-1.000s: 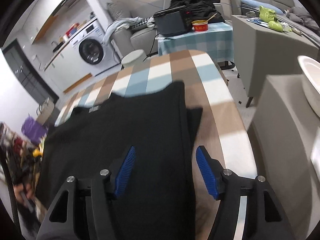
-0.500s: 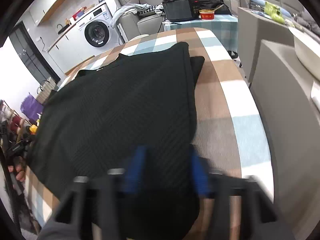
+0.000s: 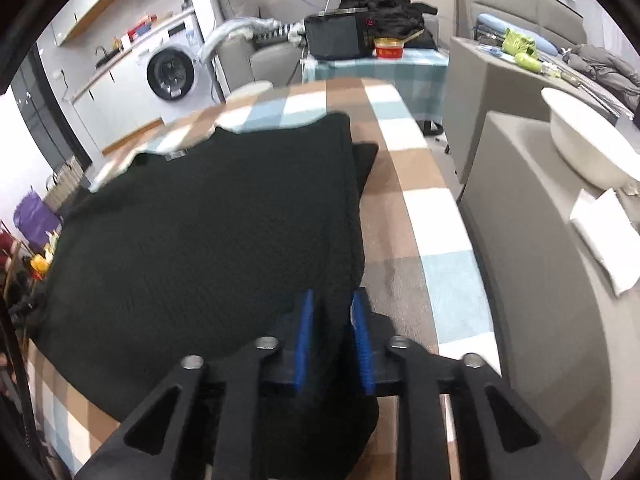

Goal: Fold small clothes

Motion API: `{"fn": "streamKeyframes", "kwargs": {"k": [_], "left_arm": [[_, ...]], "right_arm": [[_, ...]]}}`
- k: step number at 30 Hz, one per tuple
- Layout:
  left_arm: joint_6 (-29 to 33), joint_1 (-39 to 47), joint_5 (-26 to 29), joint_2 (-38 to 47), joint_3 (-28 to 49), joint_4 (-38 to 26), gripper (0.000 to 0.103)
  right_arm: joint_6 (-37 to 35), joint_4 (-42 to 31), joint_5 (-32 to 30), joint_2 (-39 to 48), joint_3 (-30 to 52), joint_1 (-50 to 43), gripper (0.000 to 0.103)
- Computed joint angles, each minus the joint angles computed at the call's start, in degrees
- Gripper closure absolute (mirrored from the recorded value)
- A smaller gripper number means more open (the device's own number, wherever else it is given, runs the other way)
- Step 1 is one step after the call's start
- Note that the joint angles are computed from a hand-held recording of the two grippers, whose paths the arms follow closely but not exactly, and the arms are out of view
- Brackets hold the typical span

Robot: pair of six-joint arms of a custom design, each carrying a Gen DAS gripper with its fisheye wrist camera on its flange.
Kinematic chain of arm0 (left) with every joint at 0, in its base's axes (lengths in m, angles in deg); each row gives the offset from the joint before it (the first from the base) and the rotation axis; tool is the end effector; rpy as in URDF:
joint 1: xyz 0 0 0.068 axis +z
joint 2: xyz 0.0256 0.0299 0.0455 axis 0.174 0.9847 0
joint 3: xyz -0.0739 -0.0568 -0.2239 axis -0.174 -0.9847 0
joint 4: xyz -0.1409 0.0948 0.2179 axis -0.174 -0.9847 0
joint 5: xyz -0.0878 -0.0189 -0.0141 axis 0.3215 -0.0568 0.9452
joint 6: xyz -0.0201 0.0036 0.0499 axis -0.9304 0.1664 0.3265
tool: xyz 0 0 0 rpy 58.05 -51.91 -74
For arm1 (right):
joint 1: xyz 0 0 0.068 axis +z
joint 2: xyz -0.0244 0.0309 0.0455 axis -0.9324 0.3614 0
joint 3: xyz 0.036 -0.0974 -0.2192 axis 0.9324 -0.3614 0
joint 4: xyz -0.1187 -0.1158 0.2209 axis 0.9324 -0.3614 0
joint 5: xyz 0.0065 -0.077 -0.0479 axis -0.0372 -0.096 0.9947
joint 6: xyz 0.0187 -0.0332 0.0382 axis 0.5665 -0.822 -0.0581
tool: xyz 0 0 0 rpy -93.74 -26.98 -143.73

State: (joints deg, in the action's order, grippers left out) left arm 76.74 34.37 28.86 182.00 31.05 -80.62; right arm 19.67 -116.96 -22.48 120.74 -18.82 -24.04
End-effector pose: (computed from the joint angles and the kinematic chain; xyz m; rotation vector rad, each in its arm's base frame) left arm 0.3415 0.1358 0.1207 0.5293 2.5189 -0.3046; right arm 0.1301 0.1017 0.1242 0.8243 2.3406 0.0168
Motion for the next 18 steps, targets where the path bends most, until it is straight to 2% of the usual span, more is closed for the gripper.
{"fn": "streamKeyframes", "kwargs": {"k": [1,3,5,7,10,11,13,16,17,18], "left_arm": [[1.06,0.38,0.39,-0.53,-0.74,-0.15,0.022],[2.83,0.96,0.94,-1.46,-2.15,-0.31,0.030],[3.60,0.97,-0.15,-1.86,-3.13,-0.13,0.043],[3.99,1.52,0.42,-1.04,-2.54,-1.13,0.046],[4.62,3.17,4.04,1.81,1.48,-6.39,0.073],[4.89,3.69,5.18,2.30,2.46,-7.91,0.078],[4.75,4.41,5.89,1.57,1.87,-6.84,0.087],[0.97,4.89,2.61,-2.47,-2.57,1.28,0.087],[0.55,5.38,1.99,-2.75,-2.47,1.51,0.087],[0.89,6.23,2.58,-1.82,-0.61,-1.02,0.087]], "right_arm": [[1.29,-0.90,0.73,0.35,0.68,0.90,0.060],[6.10,-4.42,3.58,2.64,3.27,4.91,0.059],[8.92,-5.66,5.26,3.69,4.73,8.04,0.057],[11.55,-5.87,6.75,5.44,6.16,10.51,0.048],[11.26,-3.82,6.75,8.45,7.52,11.21,0.047],[10.13,-2.14,6.31,9.31,7.57,10.88,0.047],[8.59,0.06,5.59,10.83,7.82,10.53,0.047],[8.67,0.91,5.44,12.93,8.70,11.11,0.047],[9.11,1.17,5.49,13.28,8.67,11.42,0.047],[9.36,1.44,5.52,13.27,8.57,11.74,0.047]]}}
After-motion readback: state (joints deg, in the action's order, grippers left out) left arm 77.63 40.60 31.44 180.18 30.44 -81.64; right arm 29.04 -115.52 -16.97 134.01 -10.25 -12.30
